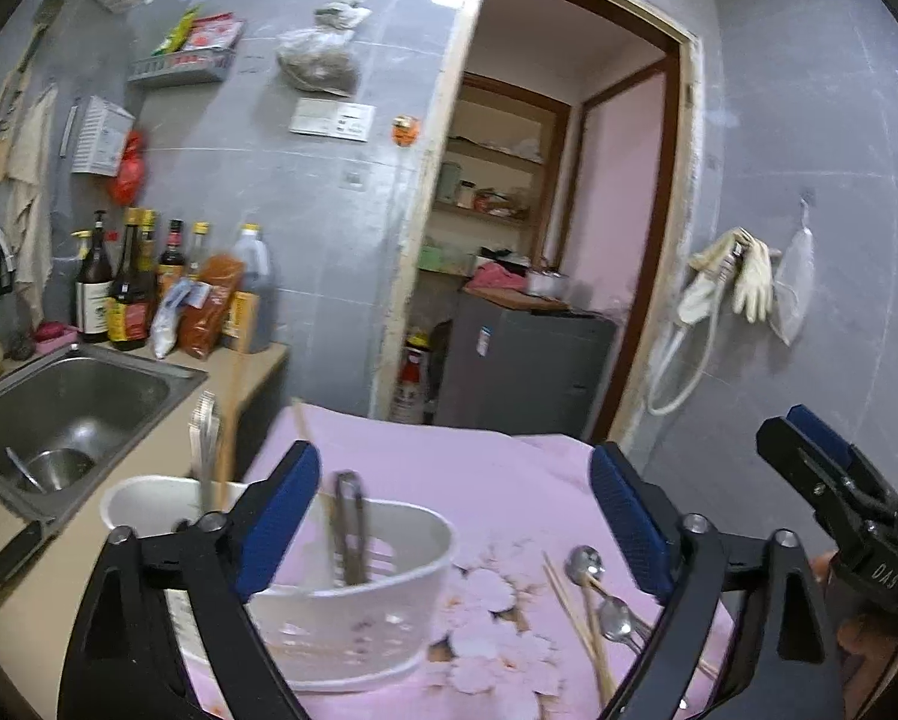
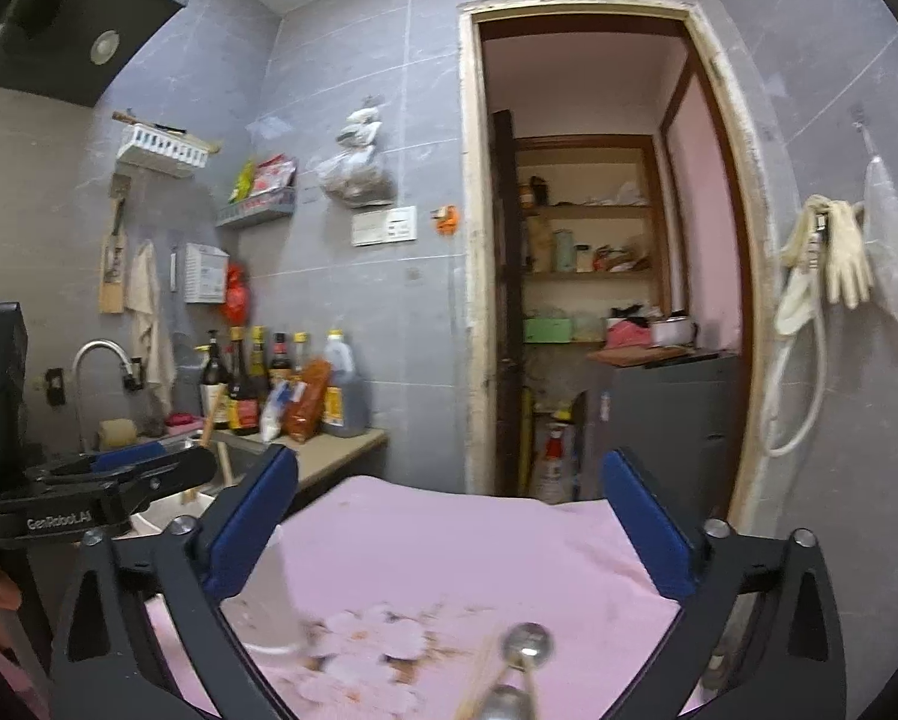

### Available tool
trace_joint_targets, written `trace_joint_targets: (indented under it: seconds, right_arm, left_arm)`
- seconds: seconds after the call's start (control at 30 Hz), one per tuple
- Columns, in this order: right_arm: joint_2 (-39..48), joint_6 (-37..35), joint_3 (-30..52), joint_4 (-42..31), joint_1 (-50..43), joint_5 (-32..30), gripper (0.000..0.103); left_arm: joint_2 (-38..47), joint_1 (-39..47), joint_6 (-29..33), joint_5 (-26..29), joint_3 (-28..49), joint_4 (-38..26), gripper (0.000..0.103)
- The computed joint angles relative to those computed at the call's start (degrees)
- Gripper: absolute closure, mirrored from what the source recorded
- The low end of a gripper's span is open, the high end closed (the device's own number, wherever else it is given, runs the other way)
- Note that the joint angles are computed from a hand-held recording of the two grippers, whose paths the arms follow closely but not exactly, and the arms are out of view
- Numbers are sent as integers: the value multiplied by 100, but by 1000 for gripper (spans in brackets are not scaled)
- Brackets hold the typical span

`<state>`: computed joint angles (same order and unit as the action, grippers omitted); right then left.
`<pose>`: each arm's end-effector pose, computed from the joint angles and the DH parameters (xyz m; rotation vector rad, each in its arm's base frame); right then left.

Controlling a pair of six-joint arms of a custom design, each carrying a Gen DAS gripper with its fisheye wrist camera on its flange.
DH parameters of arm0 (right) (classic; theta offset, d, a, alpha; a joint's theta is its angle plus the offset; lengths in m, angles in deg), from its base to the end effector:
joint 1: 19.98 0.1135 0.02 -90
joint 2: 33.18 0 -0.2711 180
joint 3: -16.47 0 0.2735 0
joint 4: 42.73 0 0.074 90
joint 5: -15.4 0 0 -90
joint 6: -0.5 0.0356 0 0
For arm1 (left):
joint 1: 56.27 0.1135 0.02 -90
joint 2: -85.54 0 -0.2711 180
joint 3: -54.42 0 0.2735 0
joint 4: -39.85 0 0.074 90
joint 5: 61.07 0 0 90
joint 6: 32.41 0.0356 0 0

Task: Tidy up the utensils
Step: 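Move both tools back to the utensil pile on the cloth, then grasp a wooden chopstick with the left tool while the right tool grasps another chopstick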

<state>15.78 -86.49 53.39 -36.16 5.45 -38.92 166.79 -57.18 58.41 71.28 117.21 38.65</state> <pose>0.2003 0.0723 0.2511 0.1465 1.6437 -0.1405 0.3322 -0.0293 0.2611 0.5226 1.8067 -0.7038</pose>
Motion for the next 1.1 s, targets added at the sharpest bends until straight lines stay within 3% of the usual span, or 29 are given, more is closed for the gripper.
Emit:
trace_joint_targets:
  seconds: [0.2,0.57,0.67,0.87,1.1]
  right_arm:
    - [-798,-77,-338,-805,-517,-254,0]
    - [-1110,287,-707,-2123,-2153,-1644,1]
    - [-945,329,-720,-2338,-2570,-2129,11]
    - [-260,309,-615,-2448,-3096,-2975,42]
    - [472,157,-379,-2446,-3299,-3639,70]
  left_arm:
    - [-36,-450,178,-159,-179,-155,7]
    - [349,-1272,995,-705,-182,-1069,7]
    - [597,-1443,1201,-749,24,-1517,7]
    - [1063,-1727,1534,-894,358,-2093,11]
    - [1677,-2023,2180,-952,1065,-3153,48]
